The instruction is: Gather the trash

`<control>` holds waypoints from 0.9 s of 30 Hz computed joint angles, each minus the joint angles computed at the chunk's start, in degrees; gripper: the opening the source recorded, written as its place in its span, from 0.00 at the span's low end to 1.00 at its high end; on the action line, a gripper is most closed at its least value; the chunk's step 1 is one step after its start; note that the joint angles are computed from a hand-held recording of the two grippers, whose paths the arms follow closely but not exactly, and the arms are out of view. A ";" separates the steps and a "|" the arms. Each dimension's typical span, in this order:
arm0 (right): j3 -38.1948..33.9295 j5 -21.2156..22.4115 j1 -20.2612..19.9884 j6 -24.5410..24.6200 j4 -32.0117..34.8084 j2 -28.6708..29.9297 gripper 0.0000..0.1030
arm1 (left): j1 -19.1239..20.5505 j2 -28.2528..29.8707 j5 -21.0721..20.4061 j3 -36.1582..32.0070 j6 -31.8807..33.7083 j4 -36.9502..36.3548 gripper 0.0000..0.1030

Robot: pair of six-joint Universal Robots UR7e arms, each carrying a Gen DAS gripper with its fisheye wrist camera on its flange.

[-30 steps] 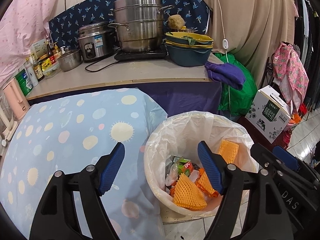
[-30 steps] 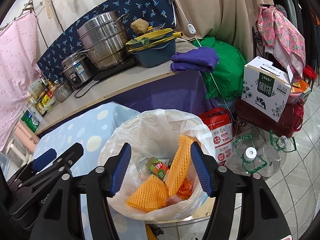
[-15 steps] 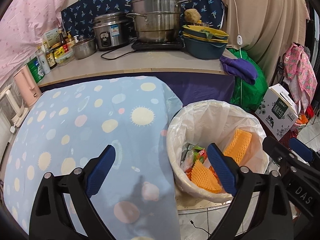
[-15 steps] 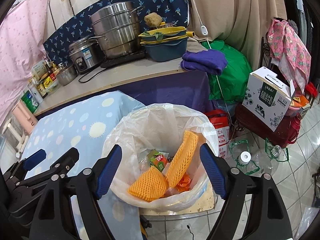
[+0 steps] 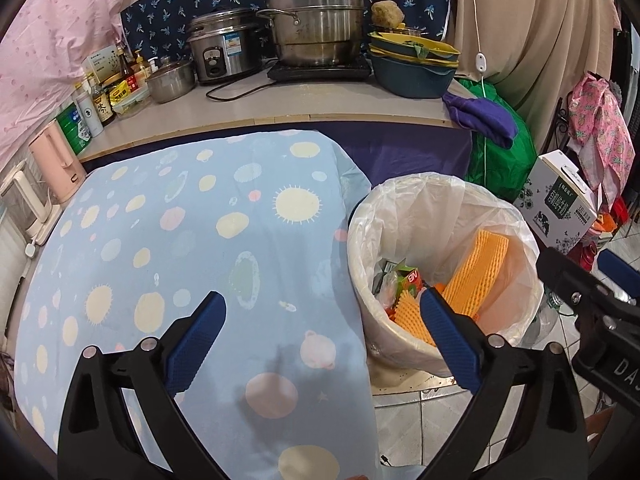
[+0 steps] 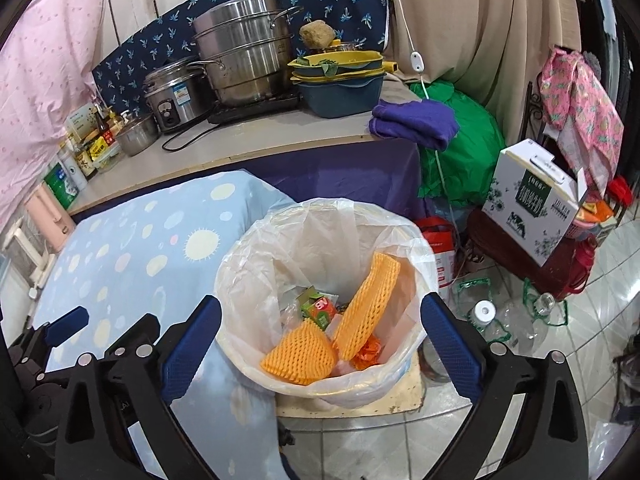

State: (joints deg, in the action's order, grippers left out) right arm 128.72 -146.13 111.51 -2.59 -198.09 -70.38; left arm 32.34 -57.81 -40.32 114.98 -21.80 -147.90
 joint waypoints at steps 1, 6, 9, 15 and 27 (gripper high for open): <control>-0.05 -0.50 0.21 -0.13 0.07 0.07 0.93 | -0.01 -0.14 0.10 0.10 -0.34 0.47 0.91; 0.12 -1.75 0.80 -0.43 1.33 -0.39 0.93 | 0.10 -0.72 0.13 0.14 -2.29 2.75 0.91; 0.00 -3.14 1.34 -0.73 2.11 -0.30 0.93 | 0.08 -1.06 -0.04 0.09 -3.91 4.54 0.91; 0.18 -3.27 1.76 0.04 4.73 -1.16 0.93 | -0.12 -1.89 -0.11 -0.13 -7.37 8.44 0.91; -1.54 -0.76 -0.38 -0.68 6.81 -0.30 0.93 | 0.89 -0.27 0.55 -2.58 -8.33 10.70 0.91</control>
